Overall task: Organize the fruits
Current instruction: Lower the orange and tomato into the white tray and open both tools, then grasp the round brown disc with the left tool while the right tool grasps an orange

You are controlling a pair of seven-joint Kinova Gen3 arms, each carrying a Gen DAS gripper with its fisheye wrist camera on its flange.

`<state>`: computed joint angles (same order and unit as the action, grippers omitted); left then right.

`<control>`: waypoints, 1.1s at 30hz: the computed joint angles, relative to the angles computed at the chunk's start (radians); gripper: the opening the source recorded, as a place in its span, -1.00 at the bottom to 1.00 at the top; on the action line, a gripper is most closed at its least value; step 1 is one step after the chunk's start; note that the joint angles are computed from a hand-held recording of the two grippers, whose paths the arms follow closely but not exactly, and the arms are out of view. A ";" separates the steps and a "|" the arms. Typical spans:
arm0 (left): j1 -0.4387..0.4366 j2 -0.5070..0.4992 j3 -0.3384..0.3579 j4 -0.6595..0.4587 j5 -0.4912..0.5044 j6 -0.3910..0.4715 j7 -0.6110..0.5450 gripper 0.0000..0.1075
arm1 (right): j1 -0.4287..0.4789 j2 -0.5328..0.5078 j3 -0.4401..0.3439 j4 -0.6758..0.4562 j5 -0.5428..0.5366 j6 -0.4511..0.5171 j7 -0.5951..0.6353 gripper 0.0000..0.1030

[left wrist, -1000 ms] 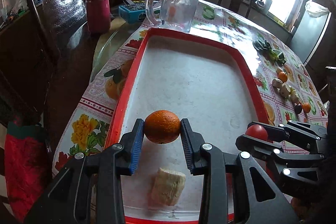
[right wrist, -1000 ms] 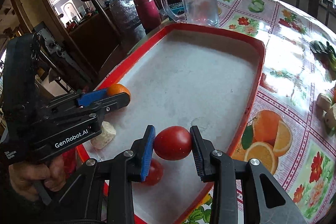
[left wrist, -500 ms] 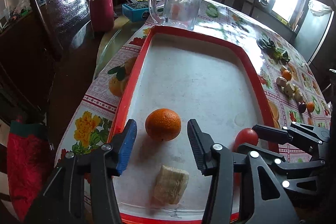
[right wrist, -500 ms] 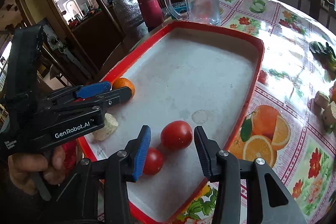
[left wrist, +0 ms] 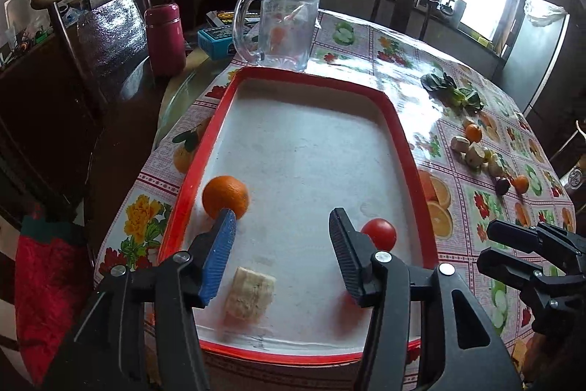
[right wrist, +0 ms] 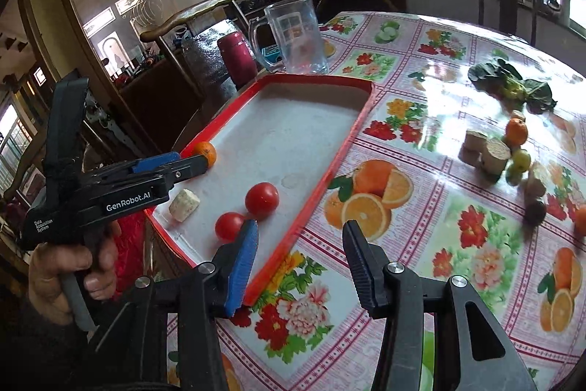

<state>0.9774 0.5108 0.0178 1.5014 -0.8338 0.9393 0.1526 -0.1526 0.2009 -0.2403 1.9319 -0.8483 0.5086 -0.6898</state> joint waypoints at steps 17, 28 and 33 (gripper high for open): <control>0.044 0.117 -0.003 -0.237 0.076 0.008 -0.213 -0.04 | 0.166 -0.098 0.172 0.141 -0.100 0.035 0.127 -0.04; 0.066 0.213 -0.034 -0.416 0.181 0.007 -0.376 -0.04 | 0.264 -0.092 0.225 0.169 -0.178 0.054 0.218 -0.04; 0.056 0.282 -0.037 -0.532 0.254 0.024 -0.472 -0.04 | 0.293 -0.069 0.231 0.165 -0.182 0.046 0.224 -0.04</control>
<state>1.0332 0.7931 -0.0193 0.9691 -0.5801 0.9628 -0.3189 0.1403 0.1320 -0.0094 2.0967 -1.0299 0.5542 -0.4654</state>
